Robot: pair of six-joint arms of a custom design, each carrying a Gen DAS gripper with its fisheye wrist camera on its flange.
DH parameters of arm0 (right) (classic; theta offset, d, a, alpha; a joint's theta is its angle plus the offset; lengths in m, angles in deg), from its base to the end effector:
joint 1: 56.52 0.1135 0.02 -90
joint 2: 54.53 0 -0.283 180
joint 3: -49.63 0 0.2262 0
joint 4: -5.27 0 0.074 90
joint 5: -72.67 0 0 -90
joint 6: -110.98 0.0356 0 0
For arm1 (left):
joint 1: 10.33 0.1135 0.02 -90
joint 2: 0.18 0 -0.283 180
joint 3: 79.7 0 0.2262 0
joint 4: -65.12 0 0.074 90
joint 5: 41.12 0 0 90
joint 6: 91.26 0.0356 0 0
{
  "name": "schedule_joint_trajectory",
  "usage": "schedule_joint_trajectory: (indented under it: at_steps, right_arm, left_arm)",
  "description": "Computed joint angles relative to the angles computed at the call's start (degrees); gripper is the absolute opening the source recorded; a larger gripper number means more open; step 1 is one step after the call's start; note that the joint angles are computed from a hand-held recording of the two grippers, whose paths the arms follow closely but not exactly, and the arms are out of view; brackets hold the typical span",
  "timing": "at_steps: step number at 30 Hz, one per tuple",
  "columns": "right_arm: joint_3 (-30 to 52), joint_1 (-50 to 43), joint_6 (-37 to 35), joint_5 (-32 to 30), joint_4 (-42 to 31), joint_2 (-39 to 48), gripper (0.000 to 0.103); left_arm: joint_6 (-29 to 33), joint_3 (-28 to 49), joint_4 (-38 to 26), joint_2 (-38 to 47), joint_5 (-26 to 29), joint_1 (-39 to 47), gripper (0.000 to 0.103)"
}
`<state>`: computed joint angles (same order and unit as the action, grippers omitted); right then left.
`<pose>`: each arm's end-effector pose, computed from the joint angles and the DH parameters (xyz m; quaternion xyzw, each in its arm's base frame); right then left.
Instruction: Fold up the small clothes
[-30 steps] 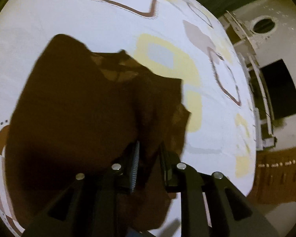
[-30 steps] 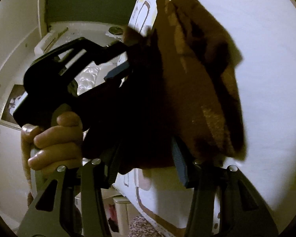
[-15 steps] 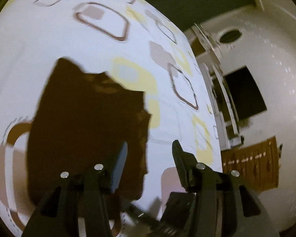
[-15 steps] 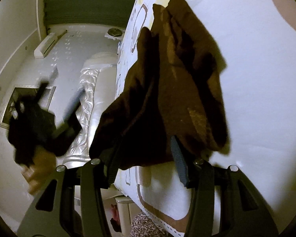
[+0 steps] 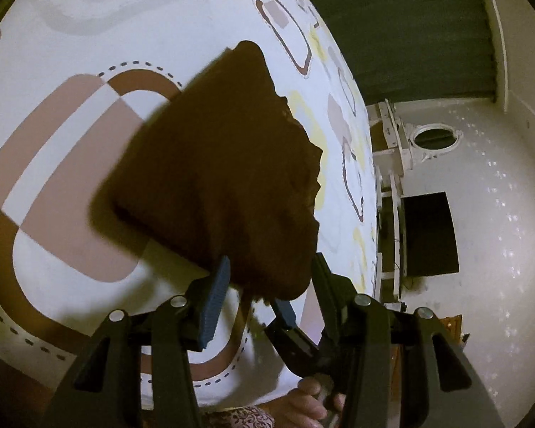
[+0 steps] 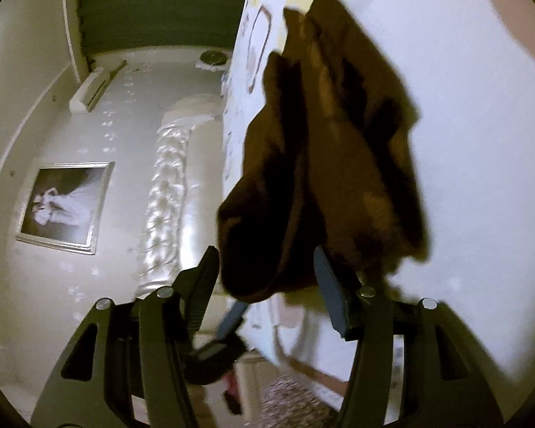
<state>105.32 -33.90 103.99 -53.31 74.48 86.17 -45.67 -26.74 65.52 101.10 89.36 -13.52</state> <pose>0.3220 0.1568 0.0394 0.2205 0.7494 0.6060 0.1505 0.2918 -0.0394 0.1471 -0.1920 0.8634 -0.4314 0.1779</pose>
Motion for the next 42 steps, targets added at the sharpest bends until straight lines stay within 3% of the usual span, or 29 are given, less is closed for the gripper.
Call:
schedule_joint_trajectory:
  at_steps: [2, 5, 7, 14, 24, 29, 37, 42]
  right_arm:
    - [1.0, 0.3, 0.1, -0.6, -1.5, -0.5, 0.057]
    - [2.8, 0.6, -4.4, -0.4, -10.3, -3.7, 0.061]
    - [3.1, 0.5, -5.9, -0.6, -12.8, -4.8, 0.061]
    - [0.0, -2.0, -6.6, -2.0, -11.4, -6.7, 0.061]
    - [1.0, -4.8, -9.9, -4.0, -14.4, -8.3, 0.061]
    - [8.9, -7.7, -14.9, -4.5, -27.0, -9.6, 0.061]
    - [33.6, -9.5, -23.3, -4.6, -54.4, -2.4, 0.061]
    - [43.8, -9.5, -25.2, -4.5, -62.3, 3.4, 0.061]
  left_arm:
    - [-2.2, -2.0, 3.4, -0.1, -1.1, -0.3, 0.048]
    - [-5.2, -4.3, 7.3, 0.4, -1.0, -0.9, 0.049]
    - [-5.7, -4.5, 8.6, 1.1, -1.3, -2.3, 0.057]
    - [-13.5, -2.7, 17.5, 7.3, -3.9, -6.4, 0.059]
    - [-18.3, -1.1, 20.9, 11.2, -7.2, -7.8, 0.06]
    - [-19.2, -0.9, 20.9, 11.6, -6.9, -7.3, 0.06]
    - [-16.0, 2.3, 16.9, 11.0, -9.2, -9.1, 0.06]
    - [-14.0, 4.1, 15.0, 13.2, -9.4, -9.3, 0.049]
